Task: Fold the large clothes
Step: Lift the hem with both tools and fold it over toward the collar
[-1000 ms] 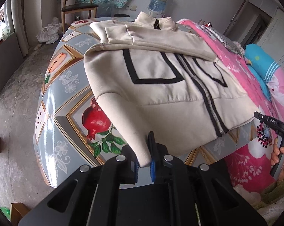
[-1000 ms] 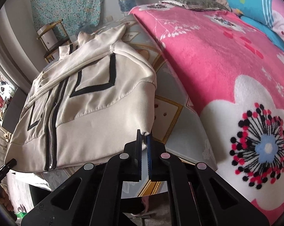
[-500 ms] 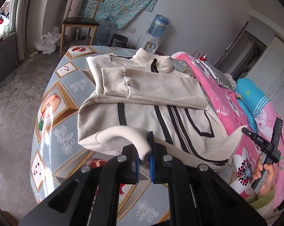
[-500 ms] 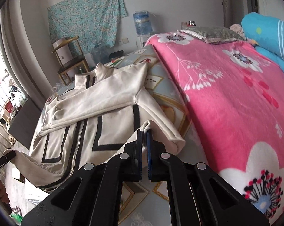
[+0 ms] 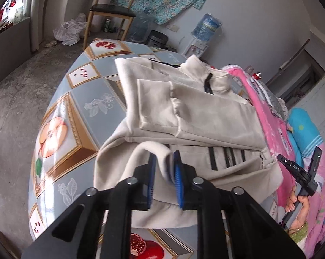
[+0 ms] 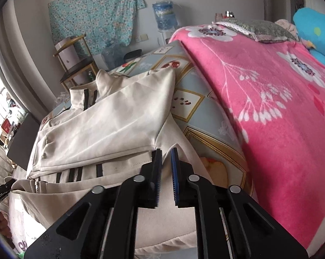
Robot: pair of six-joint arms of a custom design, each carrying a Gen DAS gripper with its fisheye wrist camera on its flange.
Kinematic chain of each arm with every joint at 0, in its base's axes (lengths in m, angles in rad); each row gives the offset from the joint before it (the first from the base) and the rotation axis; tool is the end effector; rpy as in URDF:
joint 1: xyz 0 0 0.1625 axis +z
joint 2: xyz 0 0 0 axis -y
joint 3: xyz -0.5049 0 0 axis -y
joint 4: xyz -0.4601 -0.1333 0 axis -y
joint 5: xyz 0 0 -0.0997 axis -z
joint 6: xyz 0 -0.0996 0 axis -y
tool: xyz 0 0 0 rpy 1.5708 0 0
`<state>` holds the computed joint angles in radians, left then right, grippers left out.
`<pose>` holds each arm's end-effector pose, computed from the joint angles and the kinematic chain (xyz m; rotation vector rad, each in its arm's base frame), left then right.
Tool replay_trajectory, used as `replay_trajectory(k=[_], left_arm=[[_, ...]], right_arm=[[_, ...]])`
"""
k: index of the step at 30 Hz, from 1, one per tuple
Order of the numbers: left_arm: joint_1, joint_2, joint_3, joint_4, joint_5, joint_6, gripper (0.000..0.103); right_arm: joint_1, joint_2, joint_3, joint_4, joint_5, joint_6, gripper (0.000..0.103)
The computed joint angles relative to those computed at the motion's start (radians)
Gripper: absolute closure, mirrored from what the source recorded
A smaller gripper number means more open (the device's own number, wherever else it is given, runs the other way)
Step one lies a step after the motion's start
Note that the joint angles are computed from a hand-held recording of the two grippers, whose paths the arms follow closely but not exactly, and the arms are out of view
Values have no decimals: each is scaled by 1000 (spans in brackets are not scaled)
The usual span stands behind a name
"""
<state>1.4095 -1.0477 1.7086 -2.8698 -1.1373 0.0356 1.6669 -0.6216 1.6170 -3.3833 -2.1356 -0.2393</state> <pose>0.0525 -0.7678 0.3042 0.0677 2.6199 -0.8979 0.1555 -0.7791 0.0856 0.1017 -2.3767 0.9702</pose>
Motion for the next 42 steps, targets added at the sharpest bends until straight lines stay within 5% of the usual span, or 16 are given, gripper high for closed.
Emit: replay_trajectory(k=[1,2,8,15,22,26,40,42], left_arm=[[0,1,3,-12,21,-5,72],[3,-1,6,-18,24,-14,71],[6,-61,72,-43,12,-39,69],[55,-138,175,53,-227,-163,44],[129,-101,187,-22,-423,-366,41],[151,-71,163,-78,-463,-455,39],[101,-17,144,-225,-293,-608,37],[82,-14,146,-222,-219,-593,46]], right_arm=[[-6,1,-5,23,7,9,60],[-10,2,-6,29,8,13,55],[-10,-43,80,-39,53,21,43],[-31,-147,272,-75,161,145,32],[-67,-161,337,-18,198,298,32],[-73,-155,327,-32,227,323,32],[-88,-87,254,-150,244,388,36],[-86,-75,241,-169,229,395,39]])
